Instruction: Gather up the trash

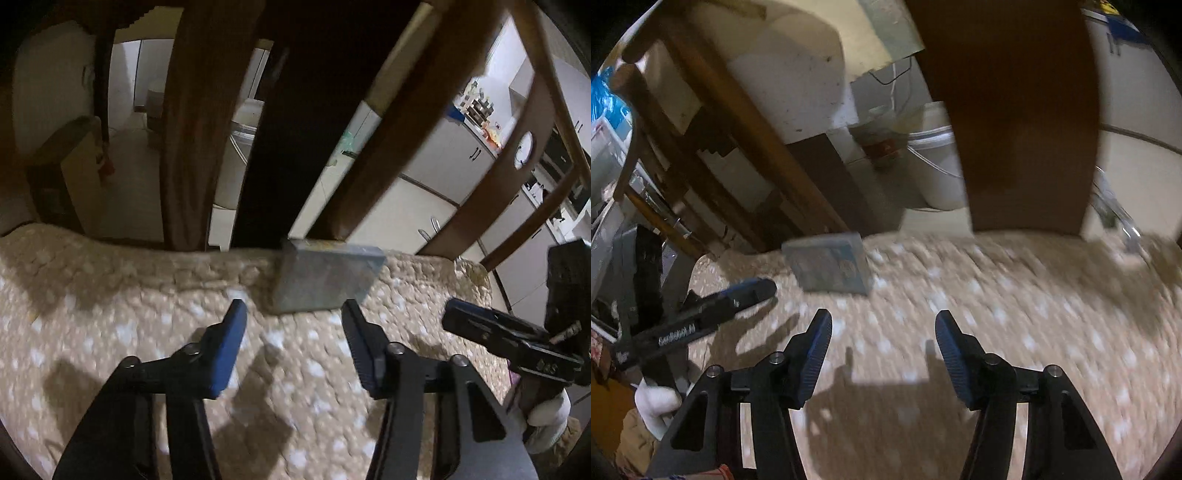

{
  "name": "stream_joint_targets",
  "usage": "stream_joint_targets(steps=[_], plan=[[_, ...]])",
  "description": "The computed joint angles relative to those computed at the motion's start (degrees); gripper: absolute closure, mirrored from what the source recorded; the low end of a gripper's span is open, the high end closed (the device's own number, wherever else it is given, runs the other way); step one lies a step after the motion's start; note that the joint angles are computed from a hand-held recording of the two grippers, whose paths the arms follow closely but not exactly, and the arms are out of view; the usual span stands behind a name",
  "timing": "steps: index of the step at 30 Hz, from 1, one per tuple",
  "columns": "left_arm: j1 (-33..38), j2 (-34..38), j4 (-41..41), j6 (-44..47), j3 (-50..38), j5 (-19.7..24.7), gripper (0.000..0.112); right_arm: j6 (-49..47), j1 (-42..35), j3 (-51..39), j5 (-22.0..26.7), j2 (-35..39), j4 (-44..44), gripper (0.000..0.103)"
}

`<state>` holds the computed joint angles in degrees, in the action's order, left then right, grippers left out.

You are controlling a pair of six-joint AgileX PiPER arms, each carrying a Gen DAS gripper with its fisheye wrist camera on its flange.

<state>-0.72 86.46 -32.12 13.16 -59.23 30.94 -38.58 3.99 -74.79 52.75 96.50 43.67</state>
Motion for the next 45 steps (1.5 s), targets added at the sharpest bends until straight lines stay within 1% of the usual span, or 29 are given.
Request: stream_joint_targets(steps=[1,3,5,8,10,12,13,14,15,16,18,22,25,27,28,29,30,31,33,34,36,38,39,40,41,43,45], plan=[[0.75,0.69,-1.62,1.6,-0.47,0.14,0.064,1.0,1.08,-1.93,-0.3,1.65,-0.35,0.041],[3.08,2.28,-8.36,7.78,-0.98,0.86,0.064,2.5,2.5,-6.42,0.72,5.53,-0.04,0.044],[4.12,4.57,-11.77,11.26,-2.42,1.77,0.064,3.27,3.69,-9.76,1.29,8.82,0.47,0.048],[5.05,6.64,-15.94,15.64,-3.22,2.22,0.064,3.03,4.38,-12.68,1.75,12.17,2.56,0.05],[5.97,9.0,-20.37,19.24,-4.37,3.64,0.064,2.92,4.68,-14.23,1.73,14.23,3.97,0.05],[6.73,10.49,-24.78,23.16,-4.78,5.47,0.064,1.75,4.23,-15.5,3.3,16.44,6.74,0.05],[6.8,11.0,-26.01,24.29,-4.85,5.93,0.066,1.12,3.85,-15.42,3.87,16.82,7.92,0.05],[6.95,11.76,-27.51,25.8,-5.14,7.11,0.074,0.56,3.5,-15.61,4.59,17.53,9.42,0.057],[7.17,12.49,-28.61,26.67,-5.48,8.6,0.075,0.06,2.99,-16.0,6.05,18.35,11.2,0.066],[7.0,12.69,-28.58,26.49,-5.52,8.89,0.076,0.56,2.97,-16.76,7.61,19.21,12.29,0.071],[6.52,12.33,-27.66,25.56,-5.42,9.01,0.08,1.84,3.5,-16.35,6.47,18.63,10.83,0.078],[6.62,10.38,-30.09,26.51,-3.37,10.67,0.086,1.74,1.93,-13.39,7.67,17.23,11.88,0.08],[5.41,7.91,-29.25,25.28,-2.01,11.12,0.088,0.67,0.21,-10.21,9.07,14.92,13.14,0.081],[4.63,6.11,-29.39,24.5,-1.04,12.23,0.09,-0.35,-0.84,-7.64,9.9,12.78,13.58,0.082],[4.02,5.31,-29.54,24.27,-0.55,12.38,0.092,-1.15,-1.59,-6.01,10.77,11.47,14.23,0.083],[2.98,3.93,-29.57,23.68,0.17,12.73,0.096,-1.84,-2.55,-4.73,11.87,10.29,14.71,0.088],[1.94,2.99,-29.13,22.99,0.86,12.58,0.096,-2.87,-3.35,-3.37,13.08,9.31,15.63,0.09],[-0.05,1.74,-27.15,20.9,1.49,11.6,0.096,-3.7,-4.08,-2.15,14.43,8.29,16.4,0.091],[-3.96,0.12,-24.34,17.59,2.5,9.65,0.096,-5.51,-5.08,1.01,15.51,5.13,16.54,0.091],[-5.68,-0.87,-22.41,15.55,3.28,8.38,0.096,-5.81,-5.25,2.3,15.06,3.41,15.81,0.091],[-7.86,-2.91,-22.48,13.77,5.84,7.4,0.097,-6.47,-6.02,5.47,13.32,-0.44,14.07,0.09],[-9.19,-5.0,-21.78,11.52,8.53,6.41,0.096,-6.33,-6.49,8.07,10.09,-3.8,10.77,0.088],[-9.21,-6.09,-21.8,11.06,9.75,6.59,0.096,-6.27,-7.16,8.19,9.9,-4.31,9.54,0.085],[-9.31,-6.86,-22.05,10.97,10.74,6.58,0.096,-6.34,-8.14,8.42,10.35,-4.47,8.75,0.072],[-8.27,-8.45,-22.34,11.36,12.31,7.49,0.096,-6.43,-9.45,8.76,11.54,-4.38,8.82,0.052],[-6.76,-10.8,-23.52,12.46,15.66,8.73,0.096,-8.0,-11.28,10.08,13.26,-3.92,10.81,0.032],[-2.34,-11.97,-24.21,15.56,18.15,11.6,0.096,-9.66,-12.32,11.07,15.08,-2.88,12.86,0.031]])
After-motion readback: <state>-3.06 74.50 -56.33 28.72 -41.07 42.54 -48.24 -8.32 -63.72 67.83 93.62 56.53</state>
